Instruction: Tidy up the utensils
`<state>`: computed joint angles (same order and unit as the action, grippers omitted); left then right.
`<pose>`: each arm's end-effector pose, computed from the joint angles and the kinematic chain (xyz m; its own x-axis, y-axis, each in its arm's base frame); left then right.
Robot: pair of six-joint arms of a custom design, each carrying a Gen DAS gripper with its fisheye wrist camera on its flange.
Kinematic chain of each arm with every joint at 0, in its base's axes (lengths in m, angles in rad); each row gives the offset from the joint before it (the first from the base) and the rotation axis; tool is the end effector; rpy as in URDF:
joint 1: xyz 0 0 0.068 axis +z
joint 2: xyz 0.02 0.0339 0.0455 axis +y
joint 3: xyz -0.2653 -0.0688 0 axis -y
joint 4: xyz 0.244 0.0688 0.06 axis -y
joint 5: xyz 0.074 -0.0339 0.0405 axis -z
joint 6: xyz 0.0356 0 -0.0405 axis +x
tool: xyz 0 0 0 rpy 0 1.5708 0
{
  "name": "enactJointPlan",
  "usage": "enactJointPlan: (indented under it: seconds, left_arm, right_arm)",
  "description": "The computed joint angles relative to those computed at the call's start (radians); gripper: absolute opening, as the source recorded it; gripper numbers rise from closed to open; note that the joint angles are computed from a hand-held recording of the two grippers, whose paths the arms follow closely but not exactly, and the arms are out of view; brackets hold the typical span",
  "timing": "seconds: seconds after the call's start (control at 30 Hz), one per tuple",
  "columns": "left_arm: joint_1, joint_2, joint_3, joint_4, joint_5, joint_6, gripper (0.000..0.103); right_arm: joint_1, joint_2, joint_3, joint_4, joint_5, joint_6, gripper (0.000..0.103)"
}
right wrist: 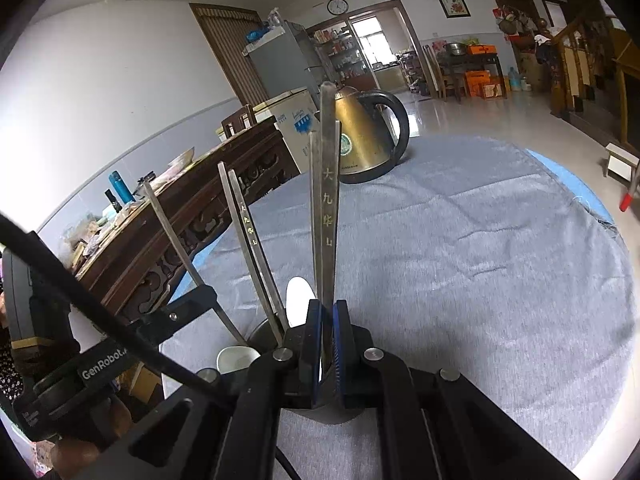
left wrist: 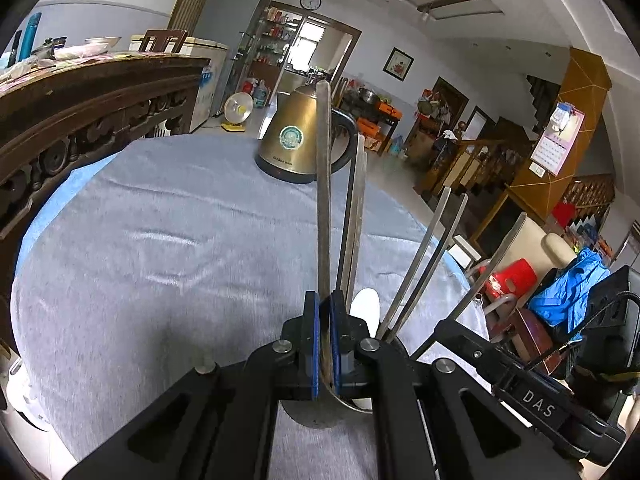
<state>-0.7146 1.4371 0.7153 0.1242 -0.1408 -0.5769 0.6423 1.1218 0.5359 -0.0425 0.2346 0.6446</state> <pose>0.2282 -0.1913 0.1988 -0.6623 -0.1403 -0.7360 0.2386 0.8917 -0.3847 0.1885 0.1307 0.2037 -0.6359 0.2542 -0.7287 -0.0625 0.9242 0.3769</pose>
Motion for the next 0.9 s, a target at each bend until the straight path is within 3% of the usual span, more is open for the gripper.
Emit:
enactJointPlan:
  seconds: [0.6, 0.77, 0.83, 0.87, 0.9]
  left_arm:
    - [-0.004, -0.003, 0.028, -0.093, 0.012, -0.027, 0.008]
    - [0.028, -0.023, 0.032, -0.127, 0.049, -0.049, 0.036]
    - [0.034, -0.053, 0.022, -0.144, 0.041, -0.062, 0.058]
    - [0.04, -0.064, 0.021, -0.153, 0.039, -0.063, 0.06]
    - [0.045, -0.072, 0.022, -0.166, 0.039, -0.061, 0.062]
  right_arm:
    - [0.008, 0.024, 0.021, -0.029, -0.011, 0.008, 0.008]
    - [0.005, 0.005, 0.02, -0.042, -0.005, 0.012, 0.008]
    - [-0.003, -0.016, 0.018, -0.059, -0.008, 0.013, 0.008]
    - [-0.007, -0.028, 0.016, -0.068, -0.01, 0.013, 0.011]
    - [-0.014, -0.041, 0.015, -0.083, -0.015, 0.014, 0.022]
